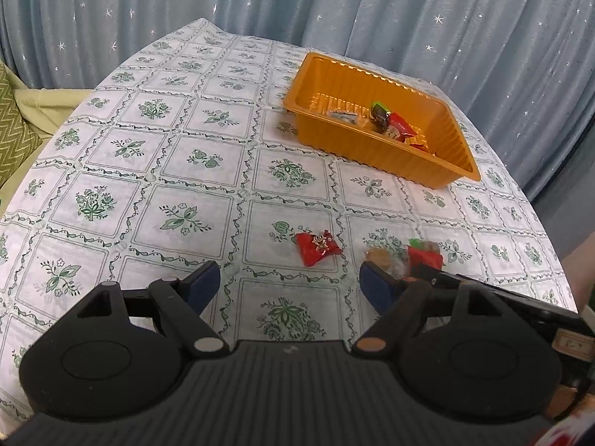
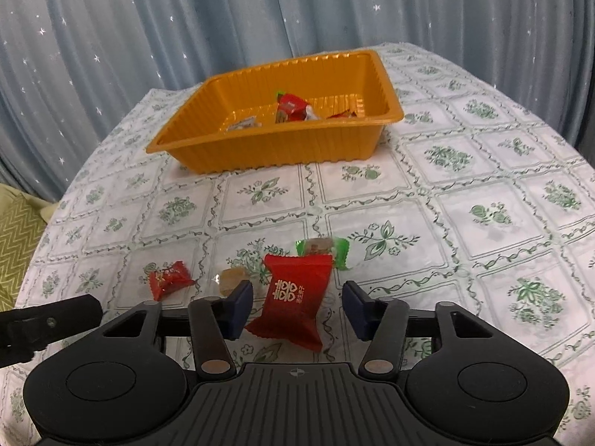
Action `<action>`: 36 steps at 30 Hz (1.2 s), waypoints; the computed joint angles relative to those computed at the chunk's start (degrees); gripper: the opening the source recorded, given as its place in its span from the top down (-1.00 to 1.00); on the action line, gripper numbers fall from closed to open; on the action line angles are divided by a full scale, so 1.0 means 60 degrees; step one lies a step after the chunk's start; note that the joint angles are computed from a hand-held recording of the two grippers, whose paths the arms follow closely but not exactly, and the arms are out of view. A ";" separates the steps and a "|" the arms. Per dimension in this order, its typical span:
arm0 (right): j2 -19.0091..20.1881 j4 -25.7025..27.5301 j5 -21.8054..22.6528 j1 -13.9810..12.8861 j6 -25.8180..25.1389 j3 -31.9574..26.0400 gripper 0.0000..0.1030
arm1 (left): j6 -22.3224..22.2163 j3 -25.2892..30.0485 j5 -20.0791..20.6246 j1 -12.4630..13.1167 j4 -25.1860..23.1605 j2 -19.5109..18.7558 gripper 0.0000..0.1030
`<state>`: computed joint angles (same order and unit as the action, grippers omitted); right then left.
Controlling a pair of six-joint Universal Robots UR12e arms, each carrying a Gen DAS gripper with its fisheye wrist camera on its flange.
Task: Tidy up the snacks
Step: 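Grasp the large red packet with right tool while left tool grasps a small red candy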
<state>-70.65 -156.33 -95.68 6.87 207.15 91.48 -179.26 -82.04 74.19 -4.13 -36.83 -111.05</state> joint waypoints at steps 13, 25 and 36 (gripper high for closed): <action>-0.0102 -0.0088 0.0290 -0.0059 -0.0372 0.0166 0.45 | 0.0143 0.0106 -0.0276 0.0010 0.0072 -0.0169 -0.55; -0.0593 -0.0402 -0.0121 -0.0292 0.0115 0.0646 0.45 | 0.2463 0.0548 -0.0118 -0.0284 0.0352 -0.0793 -0.24; -0.0642 -0.0479 0.0139 -0.0418 0.0344 0.0775 0.45 | 0.4780 0.1081 -0.0164 -0.0339 -0.0305 -0.1263 -0.01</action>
